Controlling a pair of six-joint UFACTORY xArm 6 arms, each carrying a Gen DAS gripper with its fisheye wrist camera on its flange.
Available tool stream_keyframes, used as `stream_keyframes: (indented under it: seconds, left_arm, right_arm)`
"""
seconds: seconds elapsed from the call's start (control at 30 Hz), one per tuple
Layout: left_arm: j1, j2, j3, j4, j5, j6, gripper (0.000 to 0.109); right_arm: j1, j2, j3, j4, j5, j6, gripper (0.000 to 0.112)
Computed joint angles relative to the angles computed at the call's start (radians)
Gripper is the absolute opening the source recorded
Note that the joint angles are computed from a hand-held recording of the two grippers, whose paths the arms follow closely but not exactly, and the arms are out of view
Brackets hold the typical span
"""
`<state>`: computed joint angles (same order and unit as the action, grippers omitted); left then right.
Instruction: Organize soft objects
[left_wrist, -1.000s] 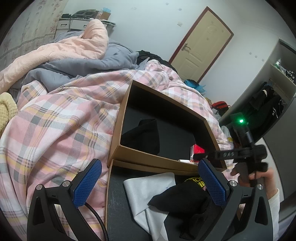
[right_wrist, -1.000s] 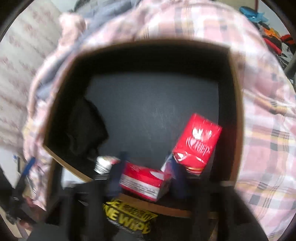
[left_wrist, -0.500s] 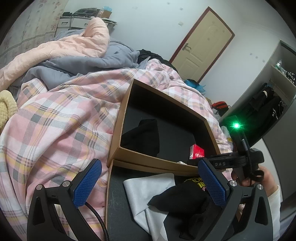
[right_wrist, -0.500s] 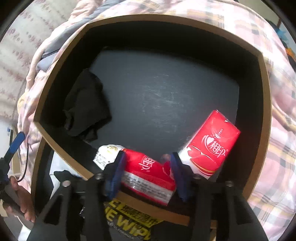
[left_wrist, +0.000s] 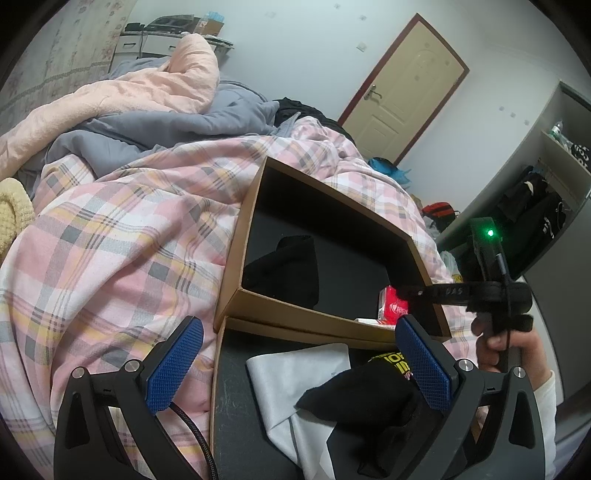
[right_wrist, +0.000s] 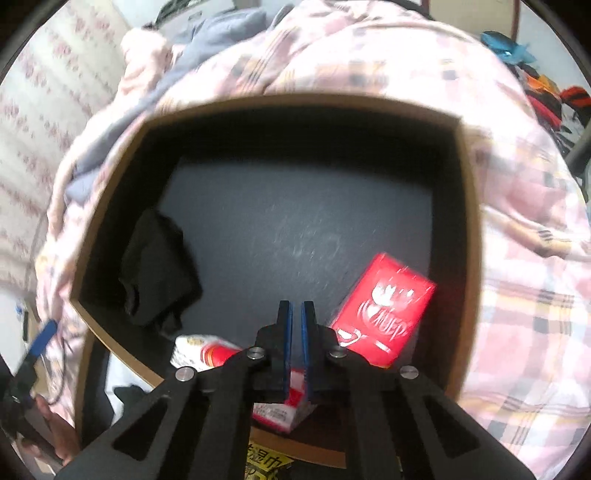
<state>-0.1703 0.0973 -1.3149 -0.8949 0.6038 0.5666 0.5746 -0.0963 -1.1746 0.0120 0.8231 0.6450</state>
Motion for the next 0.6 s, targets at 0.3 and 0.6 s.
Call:
stream_keyframes:
  seconds: [0.3,0.6]
  left_arm:
    - [0.002,0.001,-0.002,0.001,0.002,-0.001,0.103]
    - [0.001,0.000,-0.001,-0.002,0.002,-0.002,0.103]
  right_arm:
    - [-0.001,0.171,-0.315,0.076,0.428,-0.173,0.037]
    - [0.004,0.260,-0.455,0.037,0.565,-0.233,0.094]
